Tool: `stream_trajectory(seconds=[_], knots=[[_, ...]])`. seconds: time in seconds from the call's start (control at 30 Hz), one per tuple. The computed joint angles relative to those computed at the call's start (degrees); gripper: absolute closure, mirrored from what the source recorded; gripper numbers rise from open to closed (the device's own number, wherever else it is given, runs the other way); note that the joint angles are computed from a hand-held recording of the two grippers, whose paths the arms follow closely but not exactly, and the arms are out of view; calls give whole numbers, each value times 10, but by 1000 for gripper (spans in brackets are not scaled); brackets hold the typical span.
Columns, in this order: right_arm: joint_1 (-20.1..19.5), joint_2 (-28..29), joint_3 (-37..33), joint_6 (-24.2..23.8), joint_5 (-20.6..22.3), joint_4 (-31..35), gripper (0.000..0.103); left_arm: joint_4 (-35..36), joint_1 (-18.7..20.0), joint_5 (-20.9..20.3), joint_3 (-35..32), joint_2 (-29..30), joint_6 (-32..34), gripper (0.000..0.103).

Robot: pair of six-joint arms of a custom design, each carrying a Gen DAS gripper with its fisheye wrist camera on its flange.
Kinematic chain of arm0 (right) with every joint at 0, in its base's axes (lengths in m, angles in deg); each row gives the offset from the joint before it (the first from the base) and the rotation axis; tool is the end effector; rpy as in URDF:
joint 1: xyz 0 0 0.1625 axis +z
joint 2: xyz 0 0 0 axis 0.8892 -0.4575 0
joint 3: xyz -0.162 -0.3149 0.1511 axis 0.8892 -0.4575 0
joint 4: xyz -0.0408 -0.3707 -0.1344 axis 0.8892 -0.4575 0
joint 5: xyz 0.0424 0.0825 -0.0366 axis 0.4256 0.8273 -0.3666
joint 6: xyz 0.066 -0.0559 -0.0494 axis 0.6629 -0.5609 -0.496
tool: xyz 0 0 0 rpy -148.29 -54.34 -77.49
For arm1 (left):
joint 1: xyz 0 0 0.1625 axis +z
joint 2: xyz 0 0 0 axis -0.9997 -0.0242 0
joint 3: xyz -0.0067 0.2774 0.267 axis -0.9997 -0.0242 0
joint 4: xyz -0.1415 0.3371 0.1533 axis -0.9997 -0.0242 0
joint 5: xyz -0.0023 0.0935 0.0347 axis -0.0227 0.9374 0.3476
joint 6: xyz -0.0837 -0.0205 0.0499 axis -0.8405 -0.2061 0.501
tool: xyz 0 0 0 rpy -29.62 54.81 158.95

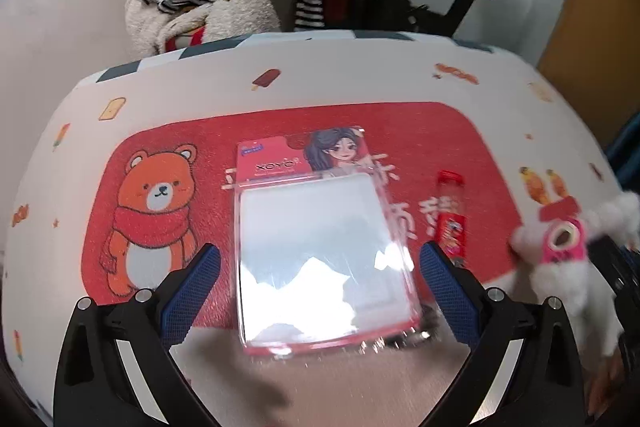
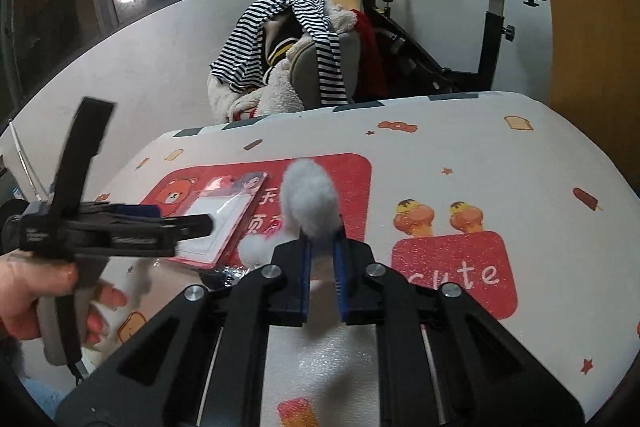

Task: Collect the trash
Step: 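Grasp the white plush toy with the right gripper while the left approaches the XOYO blister pack, then grasp the XOYO clear blister pack with the left gripper and lift it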

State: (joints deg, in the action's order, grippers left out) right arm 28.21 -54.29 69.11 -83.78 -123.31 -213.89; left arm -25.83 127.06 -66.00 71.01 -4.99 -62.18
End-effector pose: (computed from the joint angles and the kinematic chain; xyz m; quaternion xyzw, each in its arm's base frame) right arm 0.1404 -0.5245 0.3084 0.3109 -0.8849 0.3258 0.1190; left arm -0.3408 -0.5466 0.1181 0.0345 0.8717 -0.2910 0.3929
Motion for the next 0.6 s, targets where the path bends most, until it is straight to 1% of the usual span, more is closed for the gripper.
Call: stream_trajectory(seconds=[0.07,0.13,0.3,0.4,0.5,0.6], knots=[[-1,-1,-1,0,2,5,90,24,8,0,-15,8,-23,6],[-3,-2,-2,1,5,10,90,3,12,-1,-13,10,-16,6],[-2,-1,-1,-3,5,13,89,-7,16,-7,-18,16,-8,6],[1,-1,1,-11,2,13,89,5,20,-15,-29,17,-36,6],[2,-3,5,-17,2,12,89,-8,17,-13,-31,22,-27,6],[1,-3,5,-16,3,12,89,-13,17,-16,-34,25,-37,6]])
